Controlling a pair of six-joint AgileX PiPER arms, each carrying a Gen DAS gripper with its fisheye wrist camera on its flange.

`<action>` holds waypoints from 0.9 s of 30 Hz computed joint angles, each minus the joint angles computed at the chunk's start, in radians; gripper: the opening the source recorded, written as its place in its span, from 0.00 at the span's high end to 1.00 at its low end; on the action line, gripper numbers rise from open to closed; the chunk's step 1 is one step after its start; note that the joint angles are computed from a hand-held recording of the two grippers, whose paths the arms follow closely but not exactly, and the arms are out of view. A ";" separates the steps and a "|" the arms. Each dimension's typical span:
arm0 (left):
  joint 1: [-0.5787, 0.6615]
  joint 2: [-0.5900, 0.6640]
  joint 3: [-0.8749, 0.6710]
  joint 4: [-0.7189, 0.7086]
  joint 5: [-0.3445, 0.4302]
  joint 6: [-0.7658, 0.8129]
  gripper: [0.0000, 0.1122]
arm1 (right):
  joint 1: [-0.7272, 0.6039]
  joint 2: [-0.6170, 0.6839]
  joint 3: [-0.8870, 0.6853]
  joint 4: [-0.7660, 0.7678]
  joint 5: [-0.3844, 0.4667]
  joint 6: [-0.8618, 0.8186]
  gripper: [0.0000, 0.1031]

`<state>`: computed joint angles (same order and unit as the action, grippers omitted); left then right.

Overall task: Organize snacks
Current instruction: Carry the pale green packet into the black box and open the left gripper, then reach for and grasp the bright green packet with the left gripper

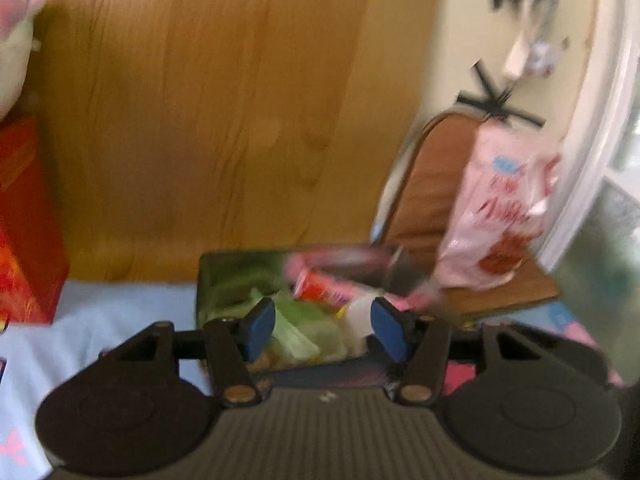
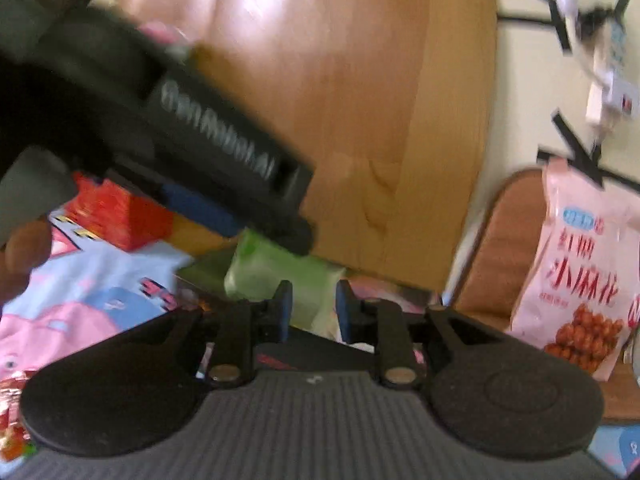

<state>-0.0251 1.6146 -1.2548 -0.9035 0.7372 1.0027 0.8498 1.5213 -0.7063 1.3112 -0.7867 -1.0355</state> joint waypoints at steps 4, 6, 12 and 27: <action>0.129 -0.029 0.107 -0.104 0.146 0.181 0.52 | -0.007 -0.160 0.164 -0.085 0.123 0.242 0.74; 0.195 -0.035 0.149 -0.092 0.247 0.207 0.52 | -0.010 -0.252 0.248 -0.100 0.234 0.325 0.70; 0.355 -0.142 0.332 -0.056 0.359 0.288 0.53 | -0.005 -0.298 0.337 -0.167 0.453 0.471 0.70; 0.551 -0.329 0.565 0.035 0.457 0.436 0.53 | 0.680 -0.442 0.403 0.382 0.052 0.199 0.77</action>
<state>0.5257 1.2855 -0.6901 -0.8681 1.1937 1.4385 1.5298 1.0790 -0.3036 1.6927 -0.7350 -0.8366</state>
